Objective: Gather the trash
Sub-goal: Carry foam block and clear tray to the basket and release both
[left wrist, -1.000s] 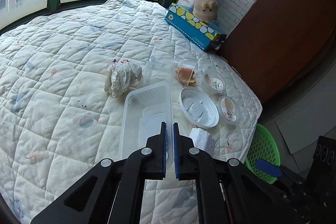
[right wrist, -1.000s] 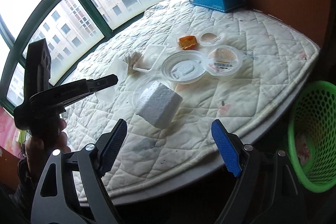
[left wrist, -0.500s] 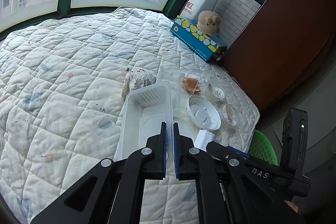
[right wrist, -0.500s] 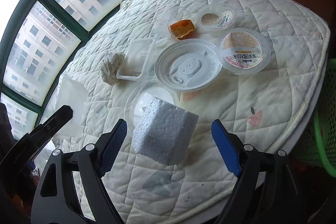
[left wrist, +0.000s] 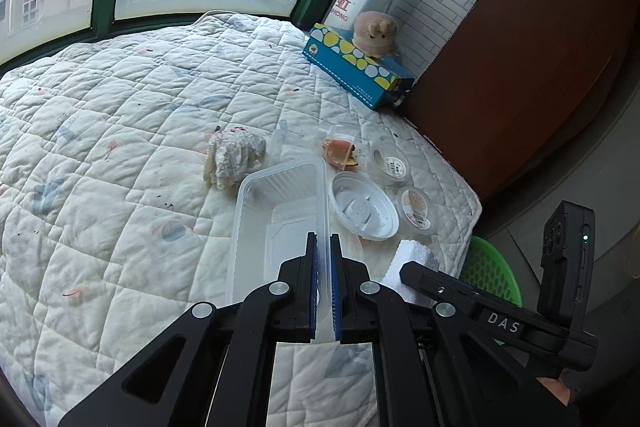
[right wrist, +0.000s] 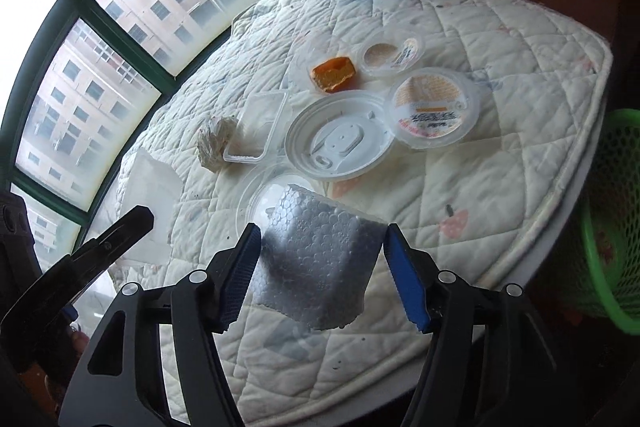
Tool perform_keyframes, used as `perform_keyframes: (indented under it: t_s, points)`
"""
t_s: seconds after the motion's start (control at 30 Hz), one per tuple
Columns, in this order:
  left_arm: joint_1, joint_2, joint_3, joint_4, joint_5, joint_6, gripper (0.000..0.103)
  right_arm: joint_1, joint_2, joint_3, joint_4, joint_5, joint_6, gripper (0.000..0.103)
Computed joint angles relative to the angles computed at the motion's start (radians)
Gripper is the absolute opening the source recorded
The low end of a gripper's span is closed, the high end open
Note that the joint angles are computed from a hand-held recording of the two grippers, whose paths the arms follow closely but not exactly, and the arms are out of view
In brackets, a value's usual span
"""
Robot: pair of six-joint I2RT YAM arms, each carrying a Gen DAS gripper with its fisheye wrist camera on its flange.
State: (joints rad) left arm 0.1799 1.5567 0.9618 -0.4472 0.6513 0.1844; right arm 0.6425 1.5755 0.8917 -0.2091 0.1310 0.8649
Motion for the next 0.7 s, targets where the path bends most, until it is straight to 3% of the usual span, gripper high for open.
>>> perform_keyframes:
  t_s: [0.17,0.43,0.7]
  points:
    - [-0.114,-0.047,-0.028,-0.004,-0.009,-0.032,0.006,-0.052,-0.194,-0.135,-0.044,0.023,-0.014,0.063]
    - [-0.392,-0.073,-0.037,0.032,-0.075,-0.125,0.006,-0.209,-0.520,-0.318,-0.211,0.068,-0.066,0.063]
    - [-0.664,0.015,0.032,0.083,-0.140,-0.212,0.006,-0.539,-0.806,-0.430,-0.391,-0.014,-0.272,0.064]
